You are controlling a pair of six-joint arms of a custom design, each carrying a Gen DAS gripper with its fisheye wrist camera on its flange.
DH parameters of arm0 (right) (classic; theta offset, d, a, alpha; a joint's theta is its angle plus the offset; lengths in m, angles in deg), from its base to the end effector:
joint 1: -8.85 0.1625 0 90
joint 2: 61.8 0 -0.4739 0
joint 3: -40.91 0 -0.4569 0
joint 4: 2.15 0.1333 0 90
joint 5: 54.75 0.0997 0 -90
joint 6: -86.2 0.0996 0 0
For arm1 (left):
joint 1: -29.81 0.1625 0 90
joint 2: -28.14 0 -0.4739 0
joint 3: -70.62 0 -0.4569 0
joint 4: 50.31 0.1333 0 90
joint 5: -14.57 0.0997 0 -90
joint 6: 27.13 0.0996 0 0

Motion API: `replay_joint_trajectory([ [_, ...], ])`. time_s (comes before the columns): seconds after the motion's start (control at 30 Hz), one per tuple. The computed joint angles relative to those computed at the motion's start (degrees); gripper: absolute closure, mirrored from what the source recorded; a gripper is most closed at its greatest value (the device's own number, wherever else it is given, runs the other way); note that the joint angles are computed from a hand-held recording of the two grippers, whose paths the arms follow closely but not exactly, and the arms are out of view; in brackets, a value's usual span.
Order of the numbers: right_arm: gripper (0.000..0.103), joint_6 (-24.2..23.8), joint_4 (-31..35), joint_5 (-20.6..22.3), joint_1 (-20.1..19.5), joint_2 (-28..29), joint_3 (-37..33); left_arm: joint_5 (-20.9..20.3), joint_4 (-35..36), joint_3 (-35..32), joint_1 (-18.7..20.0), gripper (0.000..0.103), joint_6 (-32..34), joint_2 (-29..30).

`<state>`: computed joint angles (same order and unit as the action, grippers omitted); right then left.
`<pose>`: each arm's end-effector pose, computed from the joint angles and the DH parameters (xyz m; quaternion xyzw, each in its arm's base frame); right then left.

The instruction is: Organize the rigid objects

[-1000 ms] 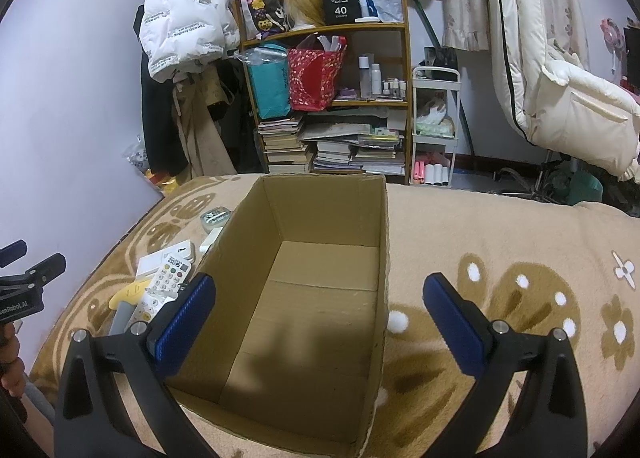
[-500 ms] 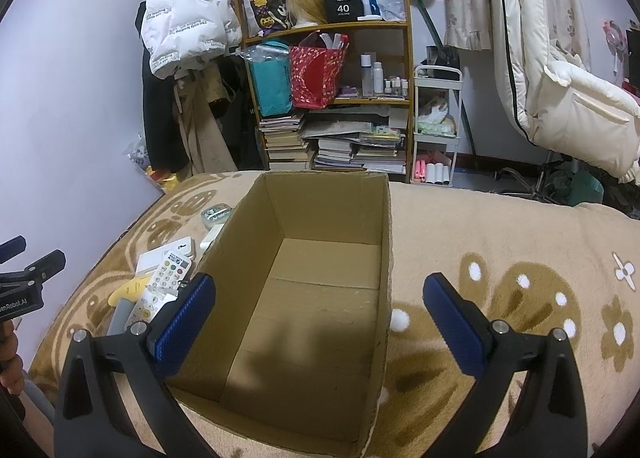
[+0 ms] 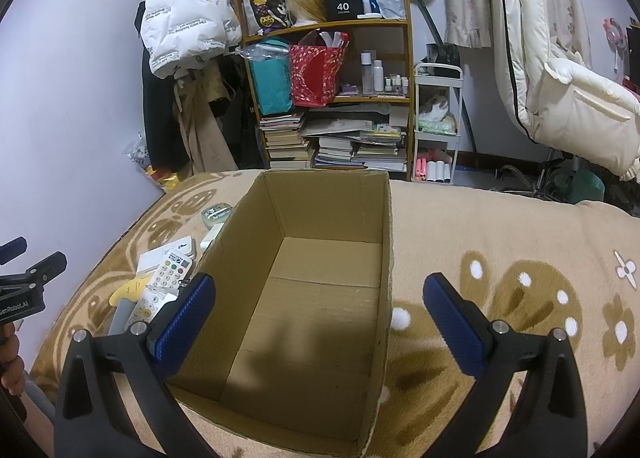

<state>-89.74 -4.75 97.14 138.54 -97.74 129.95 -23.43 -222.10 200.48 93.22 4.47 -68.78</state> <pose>0.4251 -0.4411 -0.0244 0.0815 -0.8217 0.4493 0.3411 -0.0067 -0.4866 0.4192 0.2395 0.8032 -0.3539 0.4150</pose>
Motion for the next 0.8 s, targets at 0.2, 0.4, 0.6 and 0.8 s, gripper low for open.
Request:
replay_joint_trajectory([
  [0.2,0.000,0.3,0.3,0.0,0.0,0.0,-0.1,0.0,0.0,0.0,0.0,0.000,0.0,0.0],
  [0.4,0.000,0.3,0.4,0.0,0.0,0.2,-0.2,0.0,0.0,0.0,0.0,0.000,0.0,0.1],
  [0.6,0.000,0.5,0.7,0.0,0.1,0.0,-0.3,-0.1,-0.1,0.0,0.1,0.000,0.1,0.0],
  [0.8,0.000,1.1,1.8,0.2,0.2,-0.2,-0.6,0.0,0.0,0.0,0.1,0.000,0.0,0.1],
])
